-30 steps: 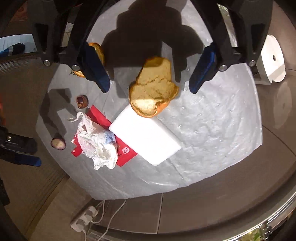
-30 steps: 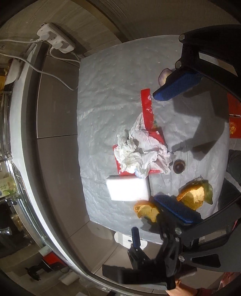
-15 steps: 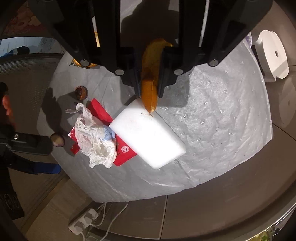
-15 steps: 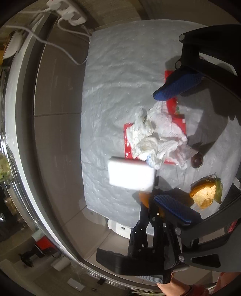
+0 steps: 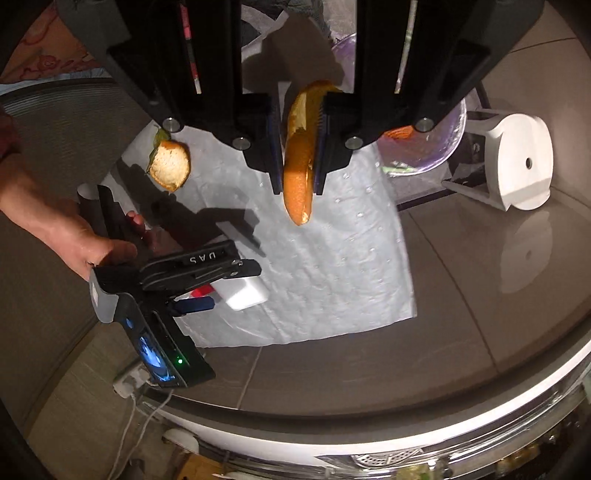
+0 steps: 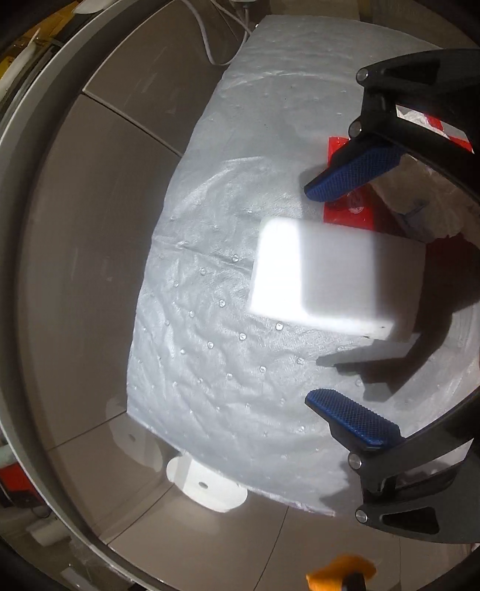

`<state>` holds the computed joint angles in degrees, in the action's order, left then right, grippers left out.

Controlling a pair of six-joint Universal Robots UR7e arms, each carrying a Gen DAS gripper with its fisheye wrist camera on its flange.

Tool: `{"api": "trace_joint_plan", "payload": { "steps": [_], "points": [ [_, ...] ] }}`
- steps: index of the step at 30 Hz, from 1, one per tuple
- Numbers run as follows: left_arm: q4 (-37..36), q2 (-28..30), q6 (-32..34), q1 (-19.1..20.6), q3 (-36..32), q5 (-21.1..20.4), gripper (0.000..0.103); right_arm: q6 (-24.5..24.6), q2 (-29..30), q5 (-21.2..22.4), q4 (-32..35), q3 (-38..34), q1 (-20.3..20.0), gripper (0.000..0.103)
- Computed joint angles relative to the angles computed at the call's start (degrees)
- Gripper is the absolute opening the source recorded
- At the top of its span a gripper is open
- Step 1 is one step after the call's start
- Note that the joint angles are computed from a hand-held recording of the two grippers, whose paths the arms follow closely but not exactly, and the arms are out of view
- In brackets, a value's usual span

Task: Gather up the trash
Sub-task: 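Grasp a bread crust with the left gripper while the right gripper grasps the white sponge, then release the bread crust into the bin with the left gripper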

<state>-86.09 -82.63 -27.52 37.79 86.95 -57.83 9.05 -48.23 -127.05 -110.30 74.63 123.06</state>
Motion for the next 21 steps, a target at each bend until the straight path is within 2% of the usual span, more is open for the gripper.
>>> {"api": "trace_joint_plan", "payload": {
  "steps": [1,3,4,6,7,9,13,21],
  "points": [
    [1.3,-1.23,-1.29,-0.25,0.35,0.68,0.016,0.91,0.41,-0.11,0.66,-0.21,-0.19,0.098],
    [3.26,-2.91,-3.31,-0.45,0.53,1.46,0.016,2.2,1.05,0.06,2.0,-0.42,-0.68,0.086],
    [3.78,-3.6,-4.21,-0.58,0.84,1.89,0.016,2.89,1.26,-0.76,2.45,-0.39,-0.69,0.084],
    [4.52,-4.6,-5.9,-0.82,1.09,2.35,0.016,2.81,1.1,-2.12,1.58,0.2,-0.56,0.071],
    [4.67,-5.22,-6.75,-0.97,1.29,2.46,0.016,2.89,0.86,-2.44,1.31,0.37,-0.53,0.061],
    [4.79,-5.99,-7.83,-1.1,1.61,2.76,0.016,3.61,0.12,-1.47,1.21,0.58,-0.89,0.061],
    [5.95,-7.02,-8.71,-1.25,1.75,3.35,0.016,3.57,-0.48,-3.94,1.87,0.17,0.02,0.06],
    [9.47,-10.04,-9.57,-0.23,1.38,4.13,0.017,2.86,-0.29,-6.36,2.64,-5.25,7.12,0.06]
  ]
}}
